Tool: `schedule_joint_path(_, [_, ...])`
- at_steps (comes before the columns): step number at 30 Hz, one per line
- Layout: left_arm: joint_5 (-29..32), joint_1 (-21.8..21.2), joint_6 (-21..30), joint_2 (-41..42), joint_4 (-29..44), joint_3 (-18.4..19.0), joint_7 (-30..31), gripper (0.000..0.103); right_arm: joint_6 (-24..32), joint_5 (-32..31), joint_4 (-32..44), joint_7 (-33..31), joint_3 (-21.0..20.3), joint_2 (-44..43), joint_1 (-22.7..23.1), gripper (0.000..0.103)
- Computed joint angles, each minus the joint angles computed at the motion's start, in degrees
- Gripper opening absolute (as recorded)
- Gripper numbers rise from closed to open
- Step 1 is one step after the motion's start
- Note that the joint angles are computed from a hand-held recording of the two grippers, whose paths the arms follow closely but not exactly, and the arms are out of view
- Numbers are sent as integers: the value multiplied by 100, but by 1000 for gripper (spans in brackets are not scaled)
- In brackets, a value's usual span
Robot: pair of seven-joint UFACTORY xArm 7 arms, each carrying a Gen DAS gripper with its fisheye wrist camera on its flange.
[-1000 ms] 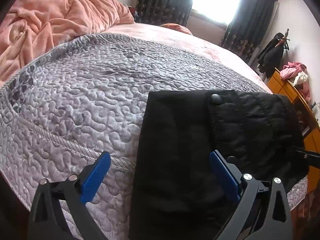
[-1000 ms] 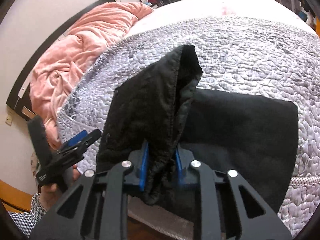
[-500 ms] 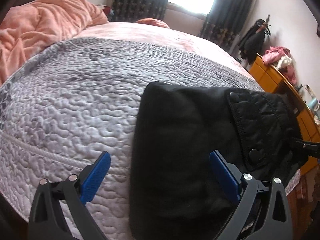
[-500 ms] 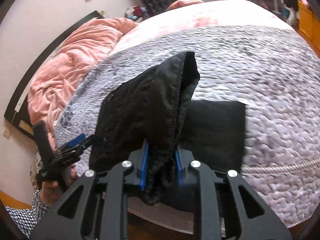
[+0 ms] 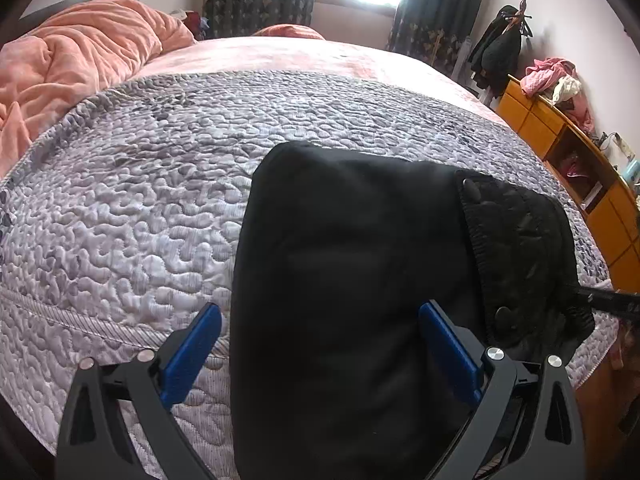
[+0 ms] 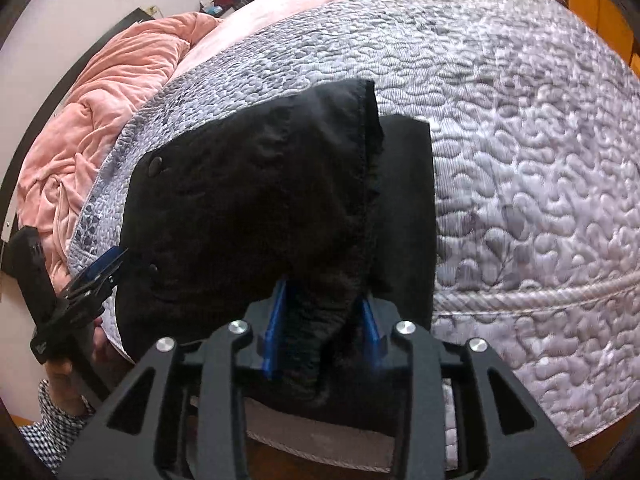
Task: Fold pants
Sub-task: 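Lift the grasped fabric with the right tool and fold it over the pants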
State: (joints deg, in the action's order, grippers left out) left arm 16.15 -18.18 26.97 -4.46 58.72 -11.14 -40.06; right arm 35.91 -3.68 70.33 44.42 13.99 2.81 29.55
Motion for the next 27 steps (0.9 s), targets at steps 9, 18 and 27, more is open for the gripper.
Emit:
schedule_joint_path(9, [77, -36, 133, 169, 410, -10, 142, 99, 144, -374, 776, -162, -141, 260, -158, 50])
schedule_joint_path(18, [-140, -132, 235, 489, 644, 104, 231, 99, 270, 453, 1459, -912, -204, 923, -314, 27])
schedule_joint_path(27, [-212, -183, 199, 631, 729, 147, 231, 99, 274, 100, 1510, -405, -397, 939, -133, 6])
